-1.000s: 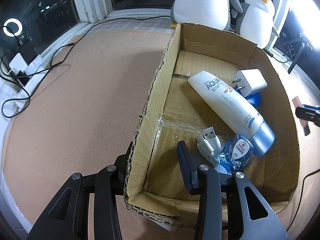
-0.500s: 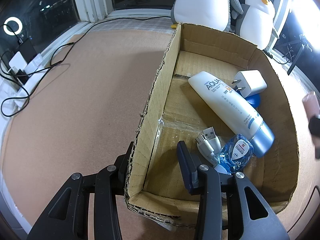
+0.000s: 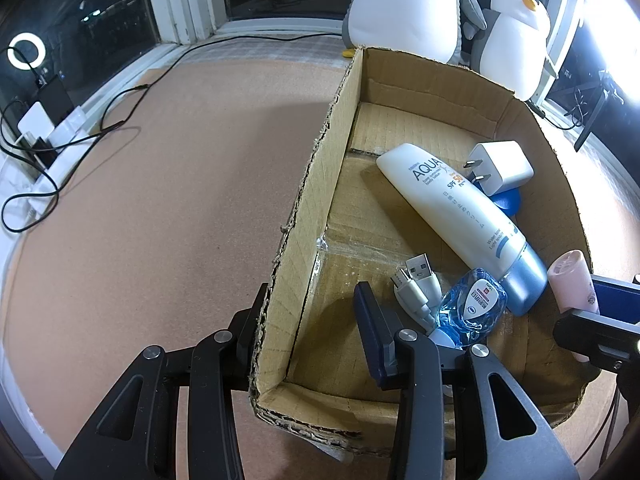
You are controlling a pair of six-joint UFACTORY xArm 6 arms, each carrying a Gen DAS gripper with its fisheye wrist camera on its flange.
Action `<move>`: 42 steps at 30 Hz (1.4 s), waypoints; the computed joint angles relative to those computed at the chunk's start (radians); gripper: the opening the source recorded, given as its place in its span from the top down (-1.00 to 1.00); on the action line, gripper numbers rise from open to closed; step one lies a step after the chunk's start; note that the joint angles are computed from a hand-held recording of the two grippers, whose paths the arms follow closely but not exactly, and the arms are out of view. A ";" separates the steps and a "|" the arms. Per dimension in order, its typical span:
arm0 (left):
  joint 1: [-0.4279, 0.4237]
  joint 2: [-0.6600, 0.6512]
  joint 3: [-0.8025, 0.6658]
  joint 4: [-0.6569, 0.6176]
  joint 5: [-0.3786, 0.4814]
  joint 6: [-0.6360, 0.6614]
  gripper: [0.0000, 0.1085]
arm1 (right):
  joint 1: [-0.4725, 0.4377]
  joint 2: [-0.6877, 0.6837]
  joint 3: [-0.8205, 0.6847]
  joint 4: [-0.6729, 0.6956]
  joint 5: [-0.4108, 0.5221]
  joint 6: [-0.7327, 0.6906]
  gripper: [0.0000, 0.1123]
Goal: Organize rigid objects
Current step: 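Carry the lip balm into the box and open the right gripper, then move the right gripper to the silver keys and close on the ring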
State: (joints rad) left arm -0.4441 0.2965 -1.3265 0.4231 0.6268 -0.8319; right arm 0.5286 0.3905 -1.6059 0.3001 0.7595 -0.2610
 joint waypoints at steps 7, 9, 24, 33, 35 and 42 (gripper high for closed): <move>0.000 -0.001 0.002 0.000 -0.001 -0.001 0.28 | 0.004 0.004 0.005 -0.011 -0.017 -0.002 0.68; 0.000 -0.001 0.002 0.001 -0.001 -0.001 0.28 | 0.006 -0.004 0.016 -0.017 -0.025 -0.003 0.58; 0.003 -0.004 0.006 -0.001 -0.004 0.003 0.28 | -0.004 -0.047 0.072 -0.056 -0.078 0.031 -0.09; 0.002 -0.003 0.003 0.002 0.001 0.002 0.28 | -0.059 -0.125 0.182 -0.058 -0.125 0.083 -0.10; 0.002 -0.002 0.003 0.002 0.002 0.002 0.28 | -0.079 -0.143 0.209 -0.065 -0.135 0.108 -0.10; 0.001 0.000 -0.001 0.007 0.008 0.003 0.28 | -0.170 -0.202 0.307 -0.093 -0.169 0.190 -0.10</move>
State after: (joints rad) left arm -0.4433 0.2960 -1.3279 0.4296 0.6344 -0.8293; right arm 0.3588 0.1890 -1.2986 0.2068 0.5901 -0.0705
